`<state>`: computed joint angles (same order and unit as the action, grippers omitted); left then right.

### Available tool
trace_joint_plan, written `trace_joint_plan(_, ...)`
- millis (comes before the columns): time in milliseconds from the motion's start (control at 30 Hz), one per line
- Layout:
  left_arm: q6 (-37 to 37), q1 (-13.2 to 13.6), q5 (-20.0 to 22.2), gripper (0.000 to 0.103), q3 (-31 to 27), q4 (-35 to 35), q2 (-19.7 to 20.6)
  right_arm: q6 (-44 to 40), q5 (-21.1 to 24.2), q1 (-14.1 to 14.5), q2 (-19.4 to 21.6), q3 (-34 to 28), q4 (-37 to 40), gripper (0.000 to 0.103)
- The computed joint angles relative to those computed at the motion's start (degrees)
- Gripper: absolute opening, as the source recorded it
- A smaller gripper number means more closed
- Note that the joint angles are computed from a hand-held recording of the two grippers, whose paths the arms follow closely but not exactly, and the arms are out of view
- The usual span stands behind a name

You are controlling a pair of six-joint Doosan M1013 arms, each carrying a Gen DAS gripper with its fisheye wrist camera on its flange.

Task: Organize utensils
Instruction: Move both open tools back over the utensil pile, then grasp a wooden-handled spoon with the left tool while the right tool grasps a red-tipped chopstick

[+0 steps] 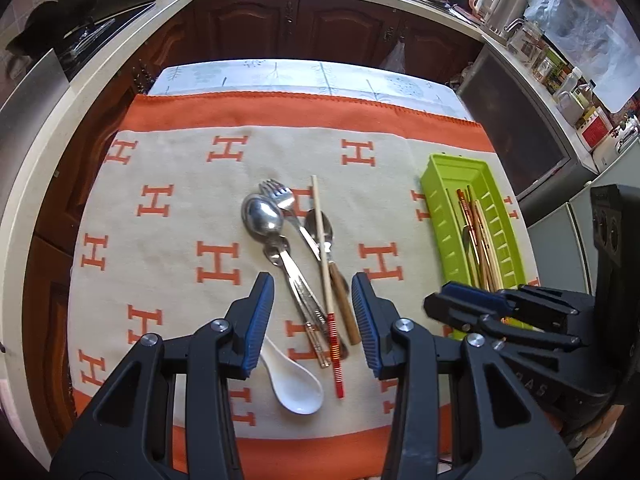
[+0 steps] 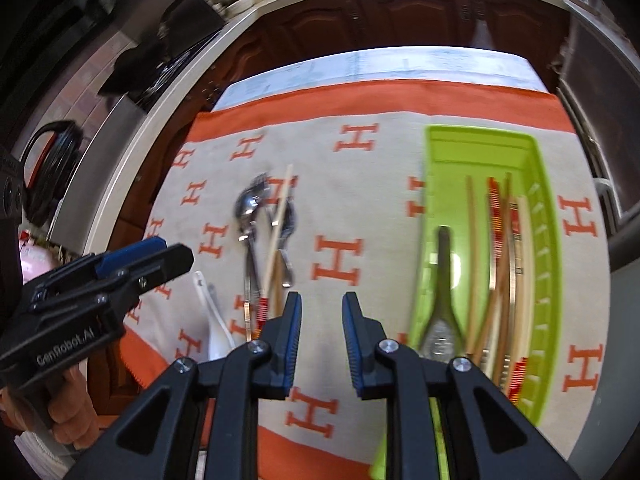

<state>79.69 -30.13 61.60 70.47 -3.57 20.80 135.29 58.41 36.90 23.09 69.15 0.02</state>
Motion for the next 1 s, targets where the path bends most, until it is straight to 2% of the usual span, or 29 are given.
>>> trace_joint_plan(200,0.6,0.9,-2.5,0.037,2.7,0.6,-0.9,-3.2,0.9,0.7,2.9,-3.6,4.0,0.021)
trace_joint_plan(567,1.6,4.5,-3.1,0.034,6.9,-3.4,-0.9,-2.0,2.2,0.9,7.8,-6.5,8.8,0.020)
trace_joint_plan(900,3.3,5.0,-3.6,0.034,7.3,-5.2,-0.5,0.2,4.9,0.8,10.9,-9.6,8.6,0.019)
trace_joint_plan(1000,3.6,4.9,-3.4,0.034,7.2,-5.5,-0.3,0.9,4.3,0.8,11.1,-9.6,7.9,0.019)
